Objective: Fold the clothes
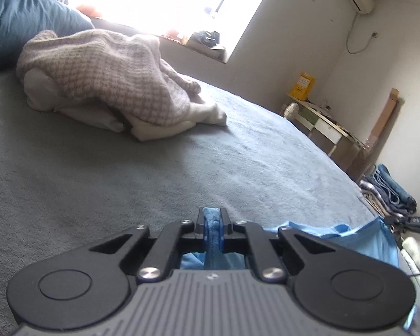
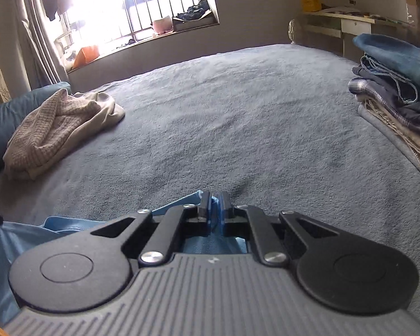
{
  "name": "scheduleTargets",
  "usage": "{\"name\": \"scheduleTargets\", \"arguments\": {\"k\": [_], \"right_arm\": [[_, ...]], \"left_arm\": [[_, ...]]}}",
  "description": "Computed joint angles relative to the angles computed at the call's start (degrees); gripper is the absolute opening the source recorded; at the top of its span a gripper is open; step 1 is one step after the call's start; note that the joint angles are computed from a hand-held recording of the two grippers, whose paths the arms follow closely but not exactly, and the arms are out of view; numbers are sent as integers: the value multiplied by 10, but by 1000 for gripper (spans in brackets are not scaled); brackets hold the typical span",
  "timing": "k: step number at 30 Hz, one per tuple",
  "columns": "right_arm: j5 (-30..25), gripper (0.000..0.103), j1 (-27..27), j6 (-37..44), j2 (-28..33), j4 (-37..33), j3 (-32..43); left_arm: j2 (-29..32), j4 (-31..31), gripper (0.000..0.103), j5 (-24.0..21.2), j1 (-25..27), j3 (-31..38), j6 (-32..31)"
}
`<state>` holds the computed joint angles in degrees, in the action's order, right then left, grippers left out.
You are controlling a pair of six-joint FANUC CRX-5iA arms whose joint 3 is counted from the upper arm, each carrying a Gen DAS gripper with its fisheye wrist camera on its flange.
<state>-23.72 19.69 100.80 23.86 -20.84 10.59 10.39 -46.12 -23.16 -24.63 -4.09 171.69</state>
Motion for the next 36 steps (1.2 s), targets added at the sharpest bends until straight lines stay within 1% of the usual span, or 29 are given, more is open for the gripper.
{"name": "scheduleTargets", "arguments": {"k": [2,3,6,9,11,13,14,16,18,20,23,26,28,30,32,33,34,35,36], "right_arm": [[3,4,0,1,4,-2,4],[5,4,1,4,5,-3,5],[11,3,1,14,9,-7,10],[27,0,-4,39,-2,-37,5],[36,0,-8,57,-9,-58,2],[38,0,-12,57,-17,-64,-6],[31,0,-16,64,-17,-75,-6],[28,0,-16,69,-15,-71,-8],[21,0,-18,70,-9,-73,-5],[31,0,-10,37,-1,-44,-6],[25,1,-6,18,20,-29,12],[10,2,-7,16,49,-24,46],[11,2,-10,-15,68,-20,64],[-7,3,-19,-46,82,-28,83],[-26,4,-28,-76,96,-36,102],[-45,5,-35,-65,98,-56,111],[-64,15,-41,-55,100,-75,119],[-88,24,-50,-27,101,-101,127],[-99,46,-52,-10,101,-111,129]], "left_arm": [[2,9,9,-3,3,0,-11],[3,3,9,-6,2,1,-7],[0,-41,8,-14,-10,4,38],[-11,-68,7,-16,-19,0,59],[-22,-61,7,-7,-18,-10,49],[-31,-54,7,-6,-18,-18,36],[-34,-53,8,-9,-20,-20,31],[-34,-52,8,-18,-22,-20,26],[-31,-41,8,-18,-17,-20,20],[-27,-32,8,-17,-13,-17,15],[-17,-29,8,-19,-10,-11,17],[-6,-28,8,-20,-7,-5,22],[2,-21,8,-17,-1,-2,21],[9,-3,8,-16,7,0,7],[12,19,9,-5,17,-4,-11],[12,27,9,0,20,-6,-17],[12,32,10,5,24,-8,-21],[12,40,12,11,27,-11,-27],[12,46,13,16,30,-13,-30]]}}
